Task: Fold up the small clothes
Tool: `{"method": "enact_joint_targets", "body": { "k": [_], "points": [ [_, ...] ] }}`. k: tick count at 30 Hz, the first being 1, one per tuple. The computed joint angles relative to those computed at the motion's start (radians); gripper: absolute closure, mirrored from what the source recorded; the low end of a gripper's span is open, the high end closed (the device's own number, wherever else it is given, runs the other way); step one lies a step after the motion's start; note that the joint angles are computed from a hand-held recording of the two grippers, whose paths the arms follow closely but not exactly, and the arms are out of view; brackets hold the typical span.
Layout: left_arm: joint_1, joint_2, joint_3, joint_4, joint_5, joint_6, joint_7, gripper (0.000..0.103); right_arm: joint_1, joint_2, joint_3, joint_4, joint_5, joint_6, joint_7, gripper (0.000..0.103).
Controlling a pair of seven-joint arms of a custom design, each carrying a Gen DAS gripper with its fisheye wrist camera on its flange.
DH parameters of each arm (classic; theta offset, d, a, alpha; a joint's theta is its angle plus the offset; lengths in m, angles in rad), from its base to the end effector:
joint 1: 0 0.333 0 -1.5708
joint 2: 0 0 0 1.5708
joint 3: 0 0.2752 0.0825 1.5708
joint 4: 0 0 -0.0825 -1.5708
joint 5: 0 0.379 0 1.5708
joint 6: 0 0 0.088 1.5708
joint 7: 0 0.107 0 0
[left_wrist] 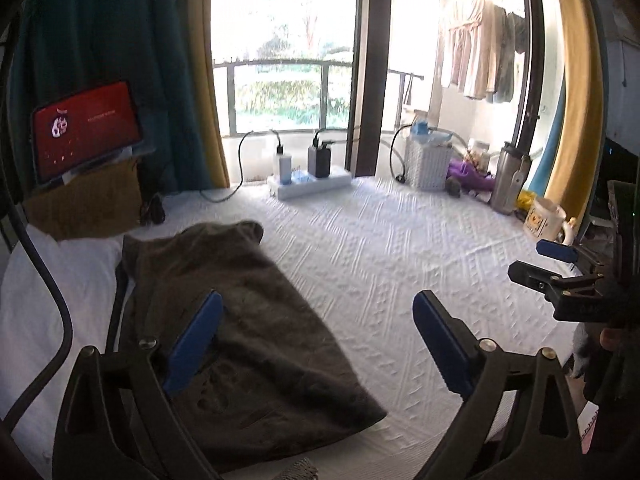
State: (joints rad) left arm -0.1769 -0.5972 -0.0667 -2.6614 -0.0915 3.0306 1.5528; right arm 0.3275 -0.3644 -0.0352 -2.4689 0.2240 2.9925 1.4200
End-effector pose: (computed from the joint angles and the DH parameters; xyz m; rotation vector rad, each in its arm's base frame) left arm 0.4131 -0.0974 0.5111 -1.5521 1.8008 -0.9991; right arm 0.4692 0.1237 0.4967 -1.8189 1.4369 -0.5844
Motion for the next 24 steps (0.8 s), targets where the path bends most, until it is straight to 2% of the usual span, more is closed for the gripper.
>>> {"method": "enact_joint_targets", "body": {
  "k": [5,9,12,14,17,20,24],
  "points": [
    [0.047,-0.039,-0.062,-0.028,0.047,0.092,-0.025,0.007,-0.091,-0.076,0.067,-0.043,-0.078,0.030,0.082,0.000],
    [0.004,-0.066,-0.021,-0.050,0.059,0.161,-0.013,0.007,-0.126,-0.130,0.092,-0.064,-0.137,0.042,0.139,0.000],
    [0.020,-0.086,-0.034,-0.064,0.060,0.206,-0.035,0.007,-0.123,-0.173,0.089,-0.082,-0.161,0.050,0.163,0.000],
    [0.047,-0.096,-0.054,-0.066,0.063,0.219,-0.053,0.007,-0.099,-0.200,0.070,-0.095,-0.163,0.063,0.160,0.000],
    [0.103,-0.114,-0.101,-0.065,0.070,0.222,-0.085,0.001,-0.122,-0.239,0.095,-0.110,-0.184,0.077,0.187,0.000],
    [0.173,-0.137,-0.167,-0.069,0.091,0.239,-0.109,0.001,-0.138,-0.265,0.115,-0.114,-0.204,0.086,0.211,0.000],
    [0.221,-0.162,-0.207,-0.076,0.112,0.271,-0.128,0.001,-0.158,-0.292,0.138,-0.113,-0.219,0.092,0.253,0.000]
  ]
}}
